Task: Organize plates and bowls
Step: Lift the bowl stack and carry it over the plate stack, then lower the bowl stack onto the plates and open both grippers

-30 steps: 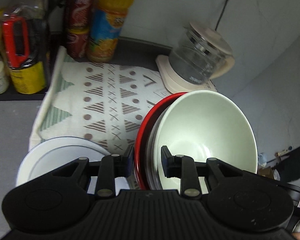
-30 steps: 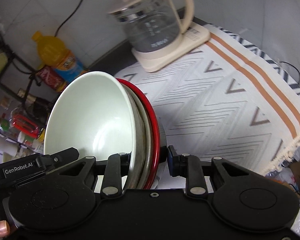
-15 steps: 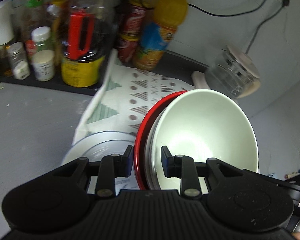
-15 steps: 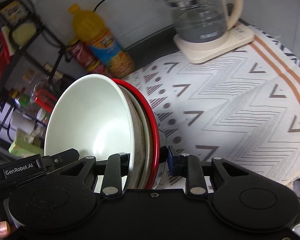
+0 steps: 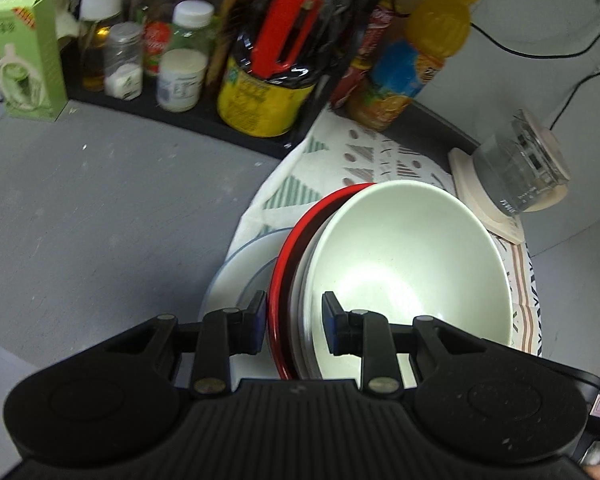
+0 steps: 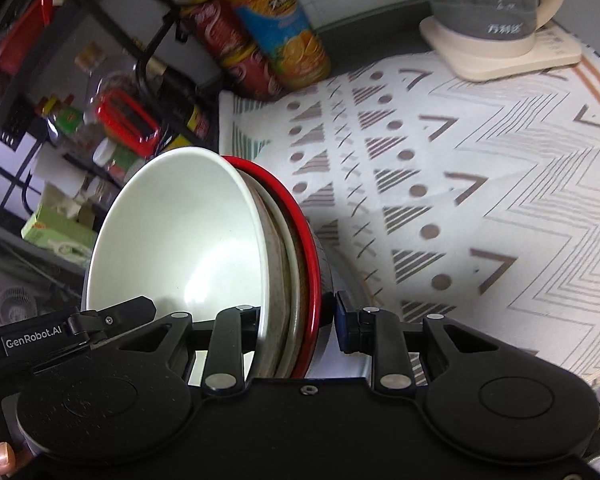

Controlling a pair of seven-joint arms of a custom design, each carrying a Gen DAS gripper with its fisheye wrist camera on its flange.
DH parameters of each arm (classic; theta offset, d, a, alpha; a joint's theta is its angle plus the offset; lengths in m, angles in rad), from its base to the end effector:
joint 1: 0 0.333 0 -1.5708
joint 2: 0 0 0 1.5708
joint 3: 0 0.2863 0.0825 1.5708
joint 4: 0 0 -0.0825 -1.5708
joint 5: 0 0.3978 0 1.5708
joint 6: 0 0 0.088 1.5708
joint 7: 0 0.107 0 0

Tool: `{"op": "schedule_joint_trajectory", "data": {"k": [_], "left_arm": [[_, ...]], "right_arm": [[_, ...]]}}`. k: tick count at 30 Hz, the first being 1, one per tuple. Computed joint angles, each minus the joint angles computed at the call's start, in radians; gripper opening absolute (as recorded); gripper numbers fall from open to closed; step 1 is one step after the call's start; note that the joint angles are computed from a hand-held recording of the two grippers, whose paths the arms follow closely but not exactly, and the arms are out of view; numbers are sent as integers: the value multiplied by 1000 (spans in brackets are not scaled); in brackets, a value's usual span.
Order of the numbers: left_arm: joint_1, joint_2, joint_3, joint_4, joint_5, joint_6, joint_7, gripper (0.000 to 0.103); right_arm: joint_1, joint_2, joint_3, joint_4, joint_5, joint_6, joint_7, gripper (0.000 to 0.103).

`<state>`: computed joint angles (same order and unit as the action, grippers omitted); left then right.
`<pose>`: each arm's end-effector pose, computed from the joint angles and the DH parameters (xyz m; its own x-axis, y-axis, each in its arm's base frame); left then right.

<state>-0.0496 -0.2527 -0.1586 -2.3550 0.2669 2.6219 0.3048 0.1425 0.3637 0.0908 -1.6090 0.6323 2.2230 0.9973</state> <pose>0.5096 -0.1159 0.4485 0.6528 -0.6679 0.3574 -0.5454 -0.7419 -0.3901 0.6700 0.1714 0.4168 0.4929 -0.7681 -0.4086 -0.8493 -0.3227 -0.4179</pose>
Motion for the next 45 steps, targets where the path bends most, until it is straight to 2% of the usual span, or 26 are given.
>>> {"op": "schedule_joint_trajectory", "data": {"k": [18,24,29,31,33,34,35,37,38,40,45], "left_arm": [[-19,15,22,-33,-95,24,80,27],[-36,19,53,-31,-192,26,194,27],[-48,46,75,10,-297,-32,336,27],[-54,60,88,35,-355,-61,431,31],[-52,75,95,63,-403,-98,517,34],[-49,83,96,76,-423,-111,556,41],[-45,89,97,83,-441,-114,592,47],[-33,93,88,90,-441,-112,623,71],[-25,94,81,92,-424,-111,624,75],[-18,95,75,94,-409,-115,642,80],[-12,78,68,81,-408,-114,678,80]], "right_arm": [[25,33,-8,13,-89,-30,37,26],[26,41,-5,19,-105,-28,37,26],[22,44,-2,21,-99,-30,32,26],[24,44,-2,21,-104,-26,25,26],[23,45,1,26,-107,-37,4,32],[18,47,3,31,-97,-49,1,38],[10,50,7,38,-77,-63,-5,51],[-2,45,14,34,-37,-61,-29,67],[2,39,13,26,-37,-43,-38,71],[15,38,4,23,-54,-19,-20,73],[10,12,3,-15,-26,6,12,73]]}}
